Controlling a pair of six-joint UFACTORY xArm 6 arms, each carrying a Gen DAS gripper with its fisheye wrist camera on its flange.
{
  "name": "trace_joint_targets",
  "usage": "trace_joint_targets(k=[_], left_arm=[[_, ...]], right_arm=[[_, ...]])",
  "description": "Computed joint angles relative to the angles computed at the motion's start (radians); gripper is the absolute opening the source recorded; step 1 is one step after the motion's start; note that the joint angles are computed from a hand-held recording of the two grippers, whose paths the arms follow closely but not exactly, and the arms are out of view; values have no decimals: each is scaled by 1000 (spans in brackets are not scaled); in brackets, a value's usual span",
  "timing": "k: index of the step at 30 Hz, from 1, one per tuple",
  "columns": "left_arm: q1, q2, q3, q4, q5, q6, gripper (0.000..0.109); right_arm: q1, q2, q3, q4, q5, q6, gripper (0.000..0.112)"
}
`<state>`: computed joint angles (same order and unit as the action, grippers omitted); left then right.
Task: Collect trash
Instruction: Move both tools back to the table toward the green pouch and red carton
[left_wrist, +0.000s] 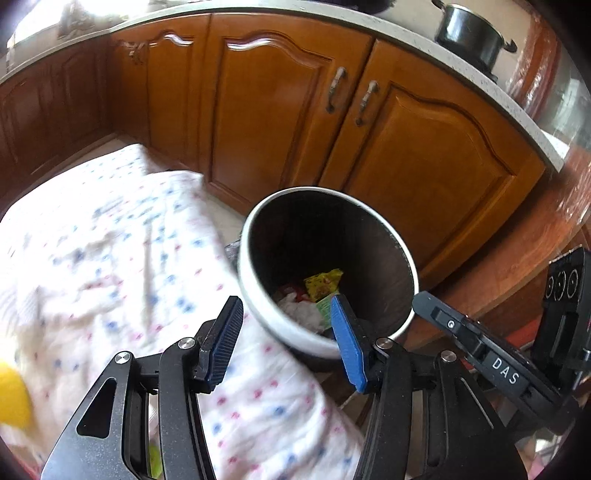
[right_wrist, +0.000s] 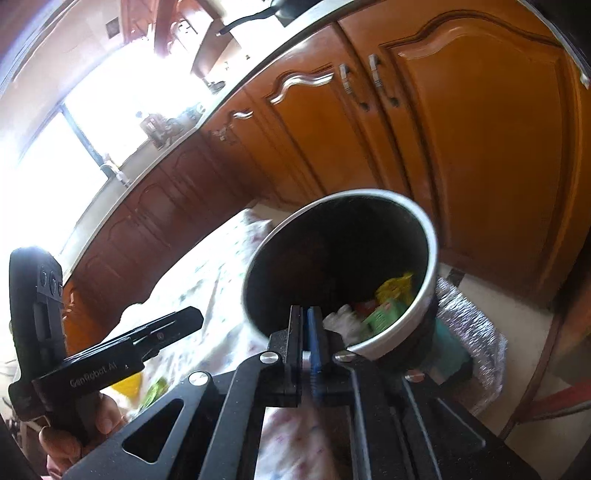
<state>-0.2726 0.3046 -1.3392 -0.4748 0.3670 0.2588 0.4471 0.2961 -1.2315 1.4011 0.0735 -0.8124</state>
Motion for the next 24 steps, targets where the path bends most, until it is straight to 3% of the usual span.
trace_joint_targets(k=[4,5,6,8,13,16,24], left_arm=[[21,-91,128,-67,-49,47,50],[27,-119,166,-74,-67,52,50],[34,-145,200,-87,-77,62,51],[47,-191,257,-131,-92,95,54],[81,-300,395,-178,-143,136,59],[111,-382,486,-221,-165,175,63],[182,-516,633,-249,-184,171,63]], right_arm=[[35,-19,14,74,20,-66,11],[45,-23,19,78,26,-67,22],[55,-27,23,92,32,-76,44],[76,-36,29,139,31,-121,56],[128,-53,45,174,37,-148,56],[158,-63,57,191,33,-162,63],[216,-56,58,205,42,-164,64]])
